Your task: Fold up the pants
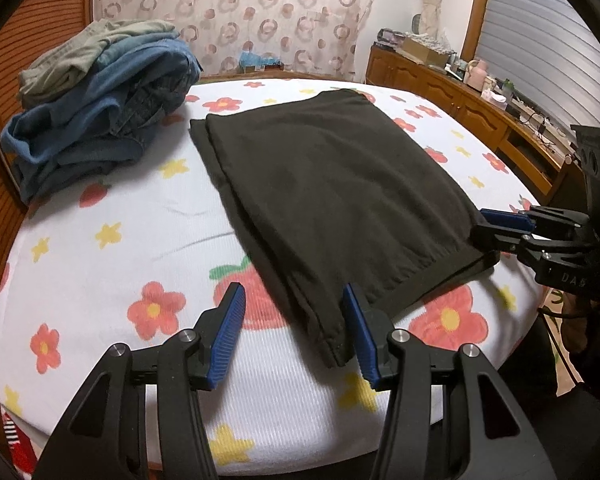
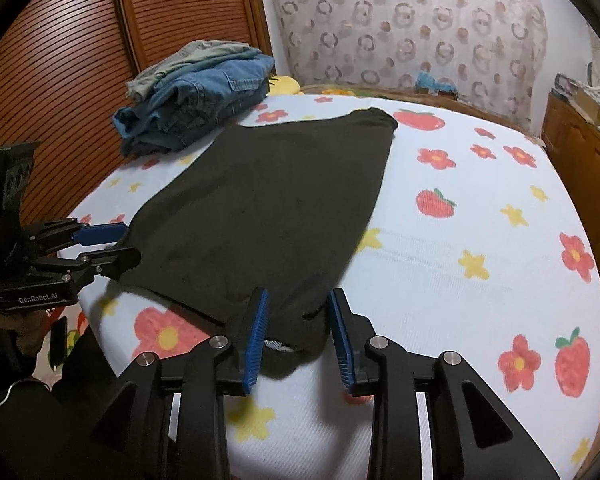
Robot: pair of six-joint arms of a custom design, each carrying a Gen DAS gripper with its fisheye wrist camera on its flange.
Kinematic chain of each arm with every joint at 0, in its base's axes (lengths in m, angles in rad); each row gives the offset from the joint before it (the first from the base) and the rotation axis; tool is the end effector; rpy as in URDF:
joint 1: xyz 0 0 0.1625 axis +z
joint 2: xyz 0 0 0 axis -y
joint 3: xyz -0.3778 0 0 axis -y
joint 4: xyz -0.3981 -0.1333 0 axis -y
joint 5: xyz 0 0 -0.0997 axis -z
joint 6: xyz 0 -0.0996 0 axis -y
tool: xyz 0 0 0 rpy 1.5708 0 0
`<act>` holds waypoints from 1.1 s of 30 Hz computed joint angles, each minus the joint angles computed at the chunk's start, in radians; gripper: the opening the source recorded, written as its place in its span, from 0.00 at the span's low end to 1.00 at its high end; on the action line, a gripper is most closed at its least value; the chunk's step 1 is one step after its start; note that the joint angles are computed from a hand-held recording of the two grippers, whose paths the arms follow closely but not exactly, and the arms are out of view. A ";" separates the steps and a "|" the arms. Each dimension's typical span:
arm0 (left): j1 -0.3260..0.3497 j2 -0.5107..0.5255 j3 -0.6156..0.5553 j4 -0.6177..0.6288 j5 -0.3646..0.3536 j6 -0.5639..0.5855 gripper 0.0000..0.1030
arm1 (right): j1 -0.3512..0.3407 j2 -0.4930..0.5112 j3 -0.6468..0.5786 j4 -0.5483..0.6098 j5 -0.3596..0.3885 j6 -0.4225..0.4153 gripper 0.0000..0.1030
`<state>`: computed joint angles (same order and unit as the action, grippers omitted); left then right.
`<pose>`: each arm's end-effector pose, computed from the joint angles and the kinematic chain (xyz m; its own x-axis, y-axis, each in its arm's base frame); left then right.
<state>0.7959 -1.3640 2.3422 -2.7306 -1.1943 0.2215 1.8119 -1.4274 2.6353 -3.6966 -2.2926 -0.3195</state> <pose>-0.1687 -0.4152 0.1289 -0.5424 0.7428 -0.3925 0.8275 0.5531 -0.0968 0.1408 -0.2900 0.1980 -0.7654 0.1284 0.6306 -0.4060 0.6638 -0.6281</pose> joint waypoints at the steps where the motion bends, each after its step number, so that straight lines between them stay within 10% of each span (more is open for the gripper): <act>1: 0.003 -0.003 0.003 -0.003 -0.006 0.000 0.50 | 0.003 -0.002 0.000 0.006 -0.002 0.005 0.31; 21: 0.017 -0.043 0.019 0.028 -0.116 0.019 0.11 | -0.014 -0.047 0.032 0.047 0.041 0.025 0.27; 33: -0.022 -0.127 0.018 0.028 -0.157 0.028 0.09 | 0.044 -0.195 0.063 0.159 0.097 0.048 0.13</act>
<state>0.7743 -1.4911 2.3598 -2.7028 -1.3510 0.2498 1.8559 -1.6221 2.6983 -3.5381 -2.1957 -0.2711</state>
